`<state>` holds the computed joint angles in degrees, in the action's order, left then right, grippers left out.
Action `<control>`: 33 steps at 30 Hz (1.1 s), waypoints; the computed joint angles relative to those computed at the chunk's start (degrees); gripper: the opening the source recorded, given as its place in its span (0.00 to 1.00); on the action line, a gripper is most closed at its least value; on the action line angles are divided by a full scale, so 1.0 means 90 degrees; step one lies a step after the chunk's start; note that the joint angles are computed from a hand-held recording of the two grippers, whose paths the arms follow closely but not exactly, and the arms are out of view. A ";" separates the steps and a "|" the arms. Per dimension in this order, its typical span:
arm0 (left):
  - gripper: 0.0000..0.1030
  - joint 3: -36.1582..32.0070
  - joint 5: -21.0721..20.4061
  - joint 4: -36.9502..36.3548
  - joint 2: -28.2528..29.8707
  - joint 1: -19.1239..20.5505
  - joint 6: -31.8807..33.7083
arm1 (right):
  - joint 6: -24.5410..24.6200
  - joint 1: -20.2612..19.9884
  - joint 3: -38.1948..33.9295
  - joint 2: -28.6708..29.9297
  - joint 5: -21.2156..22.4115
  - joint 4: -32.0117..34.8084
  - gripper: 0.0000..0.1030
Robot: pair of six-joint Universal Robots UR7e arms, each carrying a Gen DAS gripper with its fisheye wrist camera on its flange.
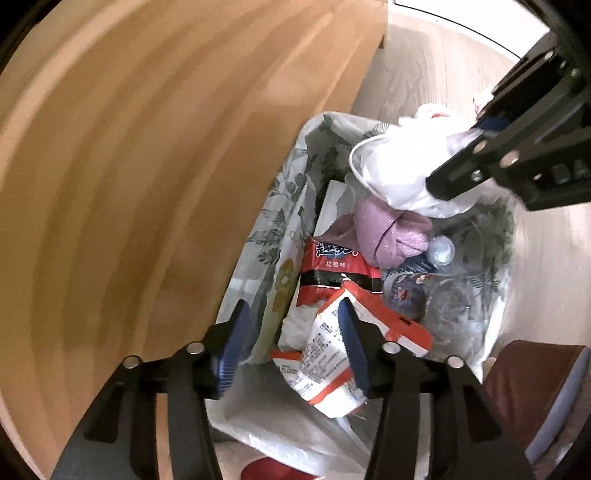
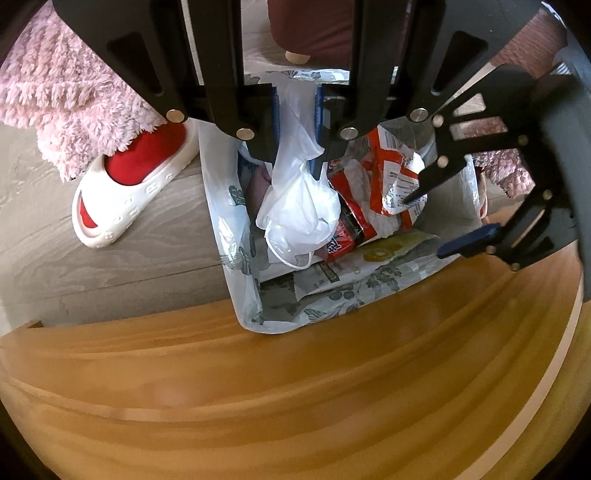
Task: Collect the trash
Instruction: 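Open the left tool to drop the dog food packet while the right tool releases the glove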
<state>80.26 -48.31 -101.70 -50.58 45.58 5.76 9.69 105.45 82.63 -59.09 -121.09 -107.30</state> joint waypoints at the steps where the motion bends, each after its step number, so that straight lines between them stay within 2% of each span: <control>1: 0.51 0.0021 0.0039 0.0058 -0.0070 -0.0029 -0.0141 | -0.0016 0.0011 0.0008 0.0007 0.0001 -0.0021 0.13; 3: 0.61 0.0122 0.0061 0.0125 -0.0112 -0.0176 -0.0525 | -0.0094 0.0021 0.0018 0.0013 0.0049 -0.0079 0.13; 7: 0.64 0.0000 0.0121 0.0489 -0.0262 -0.0245 -0.1039 | -0.0265 0.0035 0.0042 0.0044 0.0191 -0.0191 0.13; 13: 0.67 0.0076 0.0036 0.0629 -0.0418 -0.0237 -0.1611 | -0.0578 0.0014 -0.0021 0.0250 0.0393 -0.0183 0.13; 15: 0.71 0.0079 0.0022 0.0674 -0.0431 -0.0233 -0.1715 | -0.0617 -0.0005 -0.0075 0.0386 0.0357 -0.0161 0.13; 18: 0.71 0.0044 0.0050 0.0795 -0.0380 -0.0239 -0.1780 | -0.0637 -0.0046 -0.0137 0.0564 0.0380 -0.0171 0.13; 29: 0.71 0.0026 -0.0098 0.1109 -0.0218 -0.0107 -0.2046 | -0.0751 -0.0162 -0.0161 0.1010 -0.0157 -0.0080 0.13; 33: 0.72 0.0053 -0.0077 0.1108 -0.0211 -0.0073 -0.2078 | -0.0752 -0.0220 -0.0127 0.1064 -0.0203 -0.0067 0.13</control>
<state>80.73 -49.01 -91.73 -52.48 44.93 -12.95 2.92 103.47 81.49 -49.51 -122.92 -107.90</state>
